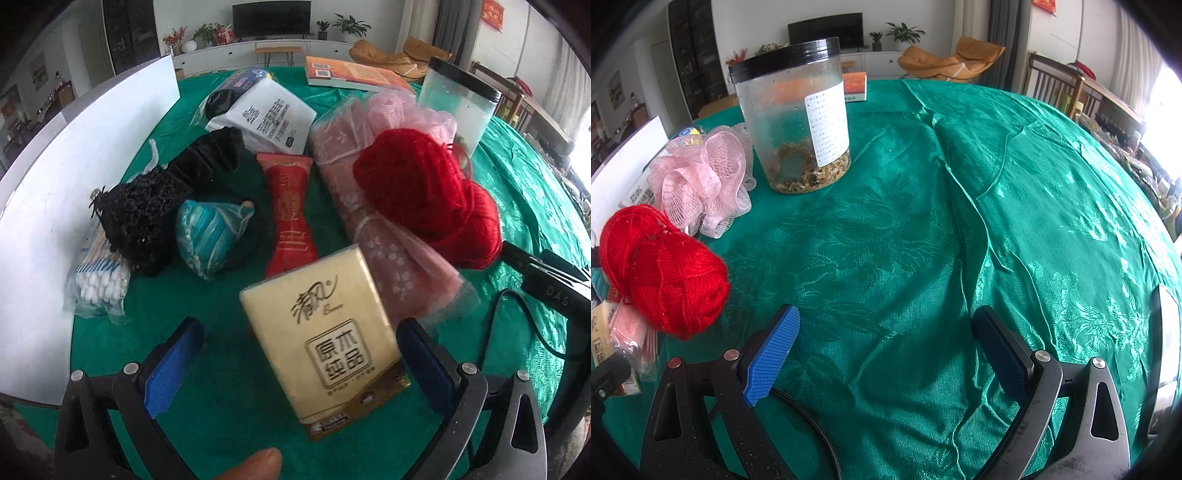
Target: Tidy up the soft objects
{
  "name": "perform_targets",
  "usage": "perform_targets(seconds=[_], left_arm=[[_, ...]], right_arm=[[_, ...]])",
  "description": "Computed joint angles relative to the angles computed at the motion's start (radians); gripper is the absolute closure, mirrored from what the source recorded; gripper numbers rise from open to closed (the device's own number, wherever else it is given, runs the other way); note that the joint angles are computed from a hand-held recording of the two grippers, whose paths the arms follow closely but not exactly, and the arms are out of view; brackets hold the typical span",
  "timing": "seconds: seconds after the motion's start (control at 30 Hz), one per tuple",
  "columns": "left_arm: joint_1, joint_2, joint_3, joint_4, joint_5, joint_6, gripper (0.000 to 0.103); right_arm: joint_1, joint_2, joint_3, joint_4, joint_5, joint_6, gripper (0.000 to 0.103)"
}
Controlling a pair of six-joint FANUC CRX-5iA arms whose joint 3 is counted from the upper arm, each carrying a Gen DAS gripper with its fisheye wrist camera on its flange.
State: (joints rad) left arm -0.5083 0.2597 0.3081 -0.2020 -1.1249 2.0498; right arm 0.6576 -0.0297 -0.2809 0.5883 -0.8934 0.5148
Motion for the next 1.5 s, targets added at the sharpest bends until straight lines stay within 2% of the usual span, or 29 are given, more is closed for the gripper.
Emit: perform_targets(seconds=[0.07, 0.13, 0.37, 0.67, 0.73, 0.77, 0.83, 0.87, 0.9, 0.93, 0.97, 1.03, 1.1, 1.13, 1.17, 1.2, 1.37, 1.47, 1.5], left_arm=[[0.024, -0.040, -0.061, 0.026, 0.033, -0.019, 0.000], [0.035, -0.065, -0.086, 0.015, 0.030, -0.039, 0.000], [0.052, -0.059, -0.079, 0.007, 0.002, -0.084, 0.000], [0.050, -0.085, -0.124, -0.010, 0.075, -0.088, 0.000], [0.056, -0.088, -0.129, 0.008, 0.072, -0.117, 0.000], [0.063, -0.086, -0.126, 0.025, 0.060, -0.140, 0.000], [0.074, -0.074, -0.104, 0.053, 0.015, -0.176, 0.000], [0.079, -0.079, -0.111, 0.072, 0.023, -0.197, 0.000], [0.086, -0.092, -0.131, 0.100, 0.053, -0.223, 0.001], [0.091, -0.103, -0.149, 0.125, 0.081, -0.248, 0.001], [0.095, -0.107, -0.159, 0.150, 0.097, -0.271, 0.003], [0.102, -0.108, -0.170, 0.198, 0.107, -0.315, 0.013], [0.111, -0.106, -0.179, 0.239, 0.105, -0.353, 0.034], [0.113, -0.107, -0.182, 0.243, 0.107, -0.360, 0.036], [0.113, -0.113, -0.188, 0.239, 0.116, -0.365, 0.045], [0.121, -0.119, -0.201, 0.259, 0.126, -0.388, 0.047], [0.155, -0.144, -0.257, 0.355, 0.159, -0.464, 0.049], [0.157, -0.144, -0.243, 0.344, 0.127, -0.467, 0.049], [0.154, -0.136, -0.227, 0.338, 0.101, -0.476, 0.049]], right_arm=[[0.000, 0.000, 0.000, 0.000, 0.000, 0.000, 0.006], [0.000, -0.001, 0.000, 0.000, 0.000, 0.000, 0.006], [0.000, 0.000, 0.000, 0.000, 0.000, 0.000, 0.006], [0.000, 0.003, 0.003, 0.004, -0.004, -0.007, 0.007], [-0.006, 0.016, 0.042, -0.044, -0.030, 0.043, 0.007], [-0.011, 0.005, 0.052, -0.082, -0.017, 0.088, 0.008], [-0.009, -0.082, -0.024, -0.057, 0.130, 0.092, 0.008], [-0.011, -0.122, -0.044, -0.092, 0.222, 0.157, 0.008], [-0.006, -0.136, -0.023, -0.174, 0.261, 0.273, 0.008], [0.003, -0.120, 0.030, -0.258, 0.248, 0.404, 0.008], [0.011, -0.083, 0.108, -0.331, 0.187, 0.535, 0.008], [0.028, 0.012, 0.244, -0.395, 0.067, 0.705, 0.009], [0.025, 0.094, 0.354, -0.475, -0.015, 0.833, 0.011], [0.022, 0.123, 0.388, -0.495, -0.040, 0.867, 0.014], [0.021, 0.142, 0.407, -0.503, -0.060, 0.877, 0.043], [0.013, 0.160, 0.435, -0.528, -0.097, 0.893, 0.050], [-0.042, 0.069, 0.395, -0.624, -0.147, 0.833, 0.060], [-0.087, -0.005, 0.347, -0.611, -0.171, 0.668, 0.065], [-0.100, -0.020, 0.328, -0.581, -0.176, 0.564, 0.074]])
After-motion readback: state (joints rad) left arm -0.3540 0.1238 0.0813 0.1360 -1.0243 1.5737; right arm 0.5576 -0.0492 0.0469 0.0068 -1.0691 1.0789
